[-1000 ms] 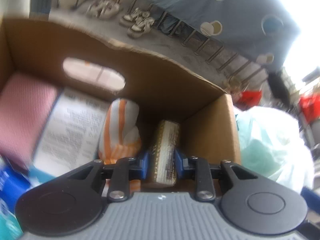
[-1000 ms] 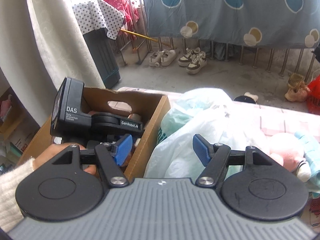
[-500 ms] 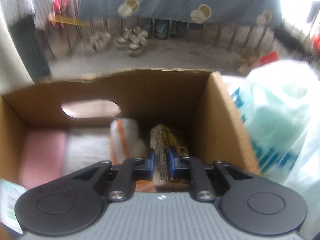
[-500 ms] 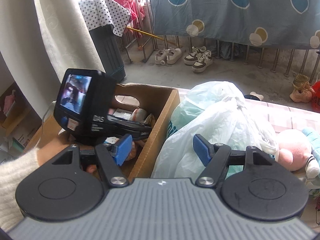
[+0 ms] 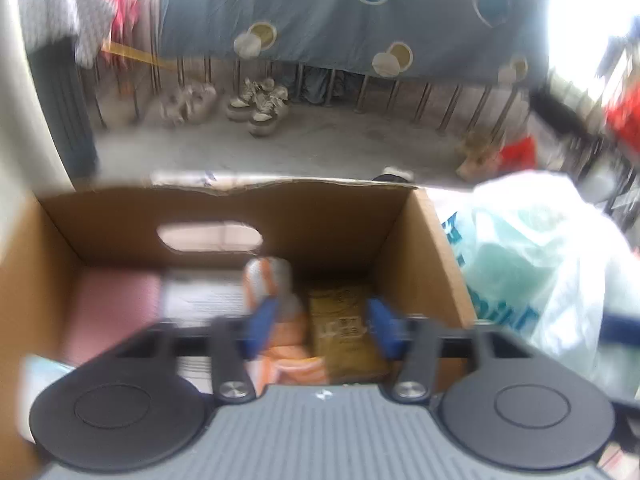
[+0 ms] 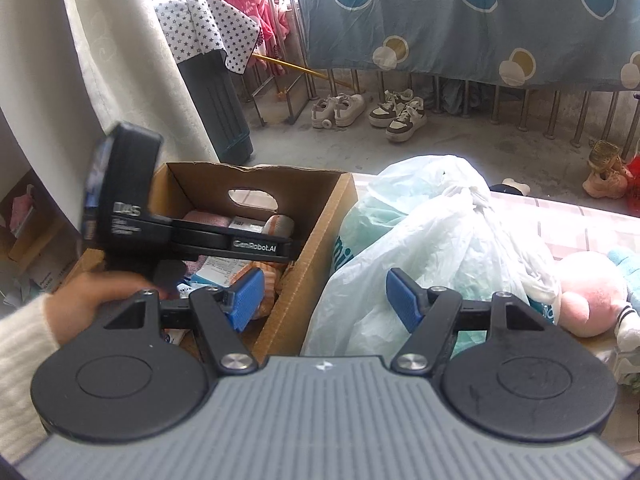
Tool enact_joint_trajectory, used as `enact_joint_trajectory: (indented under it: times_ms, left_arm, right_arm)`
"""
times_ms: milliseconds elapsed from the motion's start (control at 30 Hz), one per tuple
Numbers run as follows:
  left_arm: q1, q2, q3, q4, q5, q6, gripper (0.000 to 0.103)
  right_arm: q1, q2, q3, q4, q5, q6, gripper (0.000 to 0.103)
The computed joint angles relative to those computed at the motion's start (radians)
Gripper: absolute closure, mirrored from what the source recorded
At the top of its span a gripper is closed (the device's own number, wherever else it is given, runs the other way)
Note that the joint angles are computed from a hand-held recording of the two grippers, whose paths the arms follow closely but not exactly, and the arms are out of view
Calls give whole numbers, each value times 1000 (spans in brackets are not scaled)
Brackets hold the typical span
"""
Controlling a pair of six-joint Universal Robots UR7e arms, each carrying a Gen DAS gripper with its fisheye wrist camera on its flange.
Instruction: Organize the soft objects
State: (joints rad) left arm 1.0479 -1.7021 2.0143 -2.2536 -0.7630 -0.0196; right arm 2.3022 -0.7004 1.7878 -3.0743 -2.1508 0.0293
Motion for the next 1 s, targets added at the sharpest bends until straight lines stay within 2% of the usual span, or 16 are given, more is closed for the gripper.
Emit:
enact_joint_trajectory:
  times_ms: [33, 67, 100, 200, 300, 367, 467, 533, 600, 700, 767, 833, 867, 933, 1000]
  left_arm:
    - [-13, -2, -14, 77, 2, -40, 96]
    - [-5, 15, -44, 132, -26, -68, 99]
    - [0, 22, -57, 165, -38, -89, 99]
    - [-3, 33, -65, 235, -14, -92, 101]
    - [33, 52, -96, 300, -96, -152, 102]
    - [63, 77, -97, 257, -108, -185, 103]
    - [81, 108, -93, 155, -90, -195, 102]
    - [100, 118, -123, 181, -128, -241, 102]
    - [91, 111, -144, 238, -123, -246, 94]
    - [40, 22, -125, 307, -115, -221, 86]
    - [-15, -61, -95, 358, -58, -219, 77]
    - [-96, -155, -59, 465, 41, -239, 73]
    - [-124, -184, -62, 547, 82, -264, 65]
    - [-172, -238, -64, 745, 145, -353, 58]
    - [-158, -244, -70, 891, 176, -424, 60]
  right_arm:
    - [0, -1, 2, -4, 3, 4, 36]
    - [1, -1, 5, -9, 4, 8, 36]
    - [1, -3, 9, -15, 4, 10, 36]
    - [1, -16, 22, -19, 6, 12, 36]
    - [2, -34, 39, -33, 0, -1, 36]
    - [0, -43, 49, -39, -1, 3, 36]
    - [-3, -59, 62, -35, 5, 17, 36]
    - [-2, -69, 73, -38, 7, 15, 36]
    - [-2, -80, 85, -38, 11, 9, 36]
    - [-2, -97, 104, -46, 24, 17, 36]
    - [0, -105, 114, -57, 30, 17, 36]
    - [3, -110, 123, -64, 39, 13, 36]
    - [5, -113, 131, -71, 45, 13, 36]
    - [8, -118, 142, -76, 56, 16, 36]
    - [9, -123, 153, -76, 68, 25, 36]
